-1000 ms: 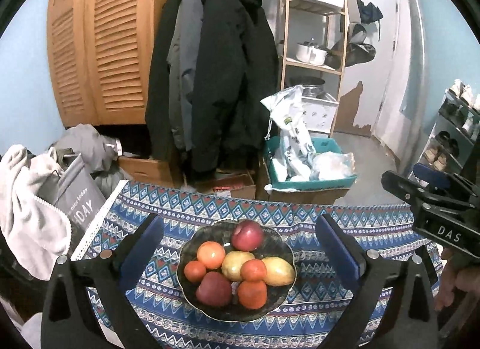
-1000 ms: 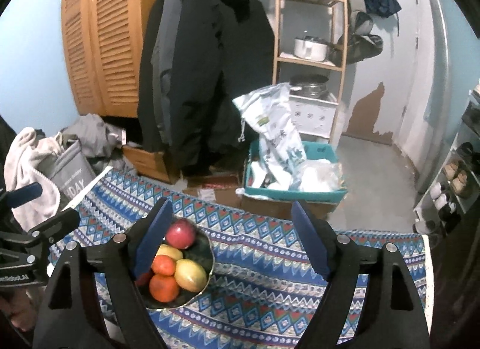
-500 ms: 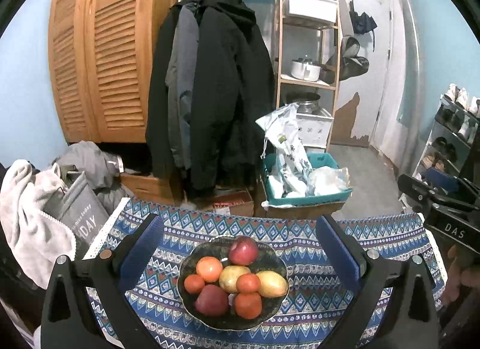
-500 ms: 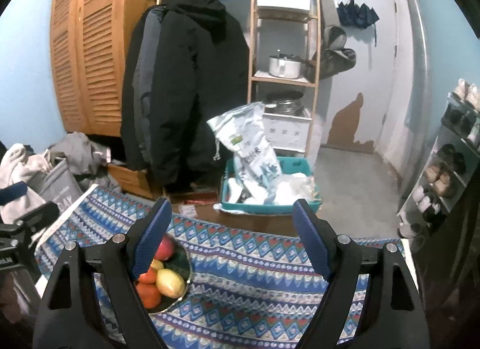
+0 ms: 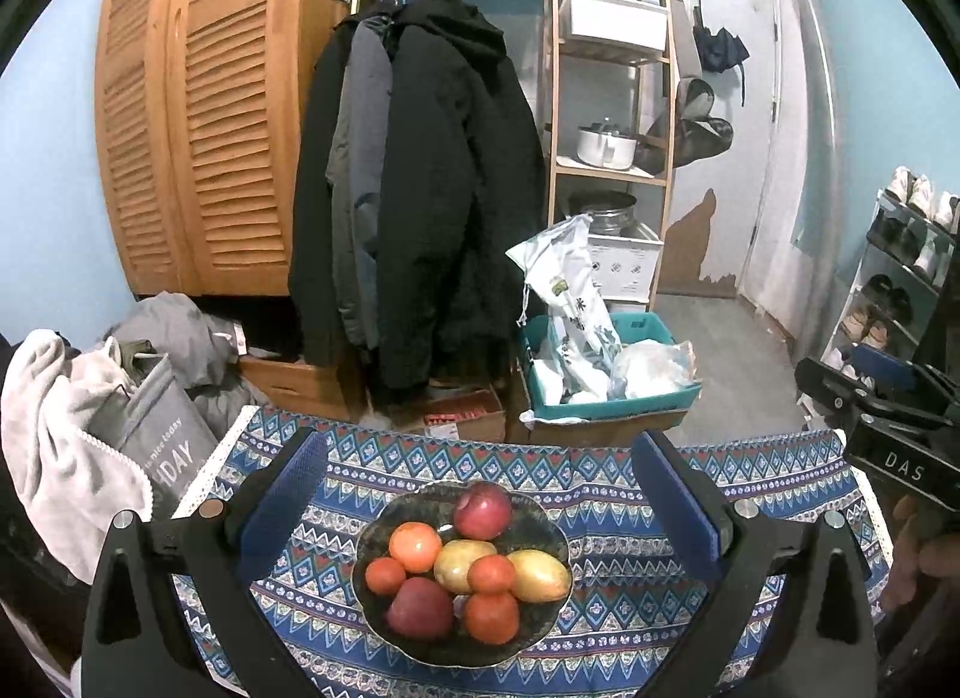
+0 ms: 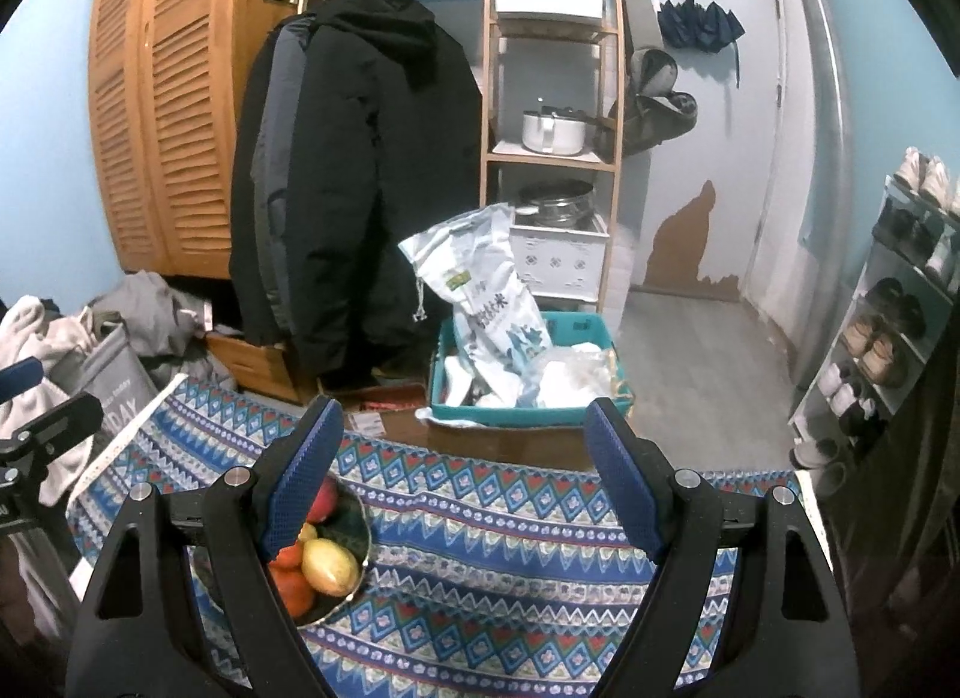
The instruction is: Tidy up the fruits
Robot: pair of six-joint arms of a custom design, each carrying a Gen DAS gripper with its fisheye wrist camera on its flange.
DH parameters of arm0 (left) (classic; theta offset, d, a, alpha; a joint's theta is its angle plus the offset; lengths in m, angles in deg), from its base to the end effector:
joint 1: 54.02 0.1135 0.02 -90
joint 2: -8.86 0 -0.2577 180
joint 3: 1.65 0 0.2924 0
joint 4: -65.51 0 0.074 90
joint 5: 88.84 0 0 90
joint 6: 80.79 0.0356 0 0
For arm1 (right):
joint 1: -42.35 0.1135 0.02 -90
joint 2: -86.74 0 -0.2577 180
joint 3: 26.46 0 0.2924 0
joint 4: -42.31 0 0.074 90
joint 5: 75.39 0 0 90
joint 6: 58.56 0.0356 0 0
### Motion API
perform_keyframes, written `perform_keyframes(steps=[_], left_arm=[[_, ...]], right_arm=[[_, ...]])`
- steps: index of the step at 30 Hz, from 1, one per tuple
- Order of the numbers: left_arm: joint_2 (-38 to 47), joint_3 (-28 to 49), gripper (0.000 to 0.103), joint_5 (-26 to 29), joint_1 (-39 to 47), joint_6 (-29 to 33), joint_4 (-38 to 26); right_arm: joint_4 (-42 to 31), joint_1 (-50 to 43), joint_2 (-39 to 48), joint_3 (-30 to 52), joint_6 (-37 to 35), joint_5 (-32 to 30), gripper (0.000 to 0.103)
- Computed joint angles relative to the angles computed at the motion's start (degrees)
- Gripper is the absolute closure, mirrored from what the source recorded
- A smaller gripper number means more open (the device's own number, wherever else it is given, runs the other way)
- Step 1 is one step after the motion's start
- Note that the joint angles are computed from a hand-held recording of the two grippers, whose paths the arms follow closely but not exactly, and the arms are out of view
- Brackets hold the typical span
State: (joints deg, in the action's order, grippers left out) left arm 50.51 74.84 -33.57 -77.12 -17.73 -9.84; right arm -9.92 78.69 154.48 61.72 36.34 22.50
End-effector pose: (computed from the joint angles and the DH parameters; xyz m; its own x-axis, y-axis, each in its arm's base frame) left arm 0.1422 -0.0386 0.3847 -0.4982 -0.1923 -0.8455 -0.3384 0.9409 -0.0145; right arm 0.2359 0.1675 0.3965 -0.4649 -0.2370 -0.8531 -0.4549 0.8905 0.0006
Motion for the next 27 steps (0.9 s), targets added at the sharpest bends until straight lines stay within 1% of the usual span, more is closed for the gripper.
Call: perform_keyframes(steps=[27], left_arm=[[1.2,2.2,0.001,-2.5,-2.7,0.5,-0.6]], right_arm=[[-0.4,-0.5,-0.2,0.2,-0.1,-0.1,0.021]])
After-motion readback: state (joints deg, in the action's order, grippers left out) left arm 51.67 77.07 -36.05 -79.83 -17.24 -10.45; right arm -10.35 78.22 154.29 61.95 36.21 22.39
